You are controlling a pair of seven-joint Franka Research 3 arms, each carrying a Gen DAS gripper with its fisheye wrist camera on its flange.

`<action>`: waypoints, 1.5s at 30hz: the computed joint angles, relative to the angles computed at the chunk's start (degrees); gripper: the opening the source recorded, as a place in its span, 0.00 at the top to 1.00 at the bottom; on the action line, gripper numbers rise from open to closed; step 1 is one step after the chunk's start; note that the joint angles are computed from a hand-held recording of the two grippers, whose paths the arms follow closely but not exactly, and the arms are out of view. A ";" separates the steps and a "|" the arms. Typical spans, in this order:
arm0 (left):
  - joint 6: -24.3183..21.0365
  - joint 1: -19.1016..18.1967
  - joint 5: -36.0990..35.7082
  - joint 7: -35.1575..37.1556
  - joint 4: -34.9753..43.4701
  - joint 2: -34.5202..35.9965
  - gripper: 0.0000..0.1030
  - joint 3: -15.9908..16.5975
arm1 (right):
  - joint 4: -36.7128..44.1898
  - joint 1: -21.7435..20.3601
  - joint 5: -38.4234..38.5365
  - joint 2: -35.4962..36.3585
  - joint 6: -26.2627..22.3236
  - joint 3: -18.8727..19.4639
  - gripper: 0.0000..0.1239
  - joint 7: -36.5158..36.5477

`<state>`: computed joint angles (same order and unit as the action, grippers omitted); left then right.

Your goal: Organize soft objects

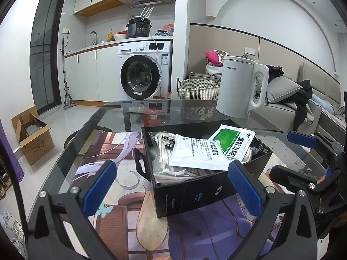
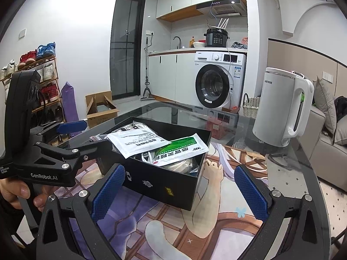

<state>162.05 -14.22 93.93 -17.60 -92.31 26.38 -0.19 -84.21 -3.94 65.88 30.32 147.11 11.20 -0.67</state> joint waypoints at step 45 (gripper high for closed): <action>-0.58 -0.29 0.51 0.35 -0.18 -0.25 0.00 -0.20 | -0.28 -0.06 0.26 -0.15 0.11 0.07 0.17 -0.45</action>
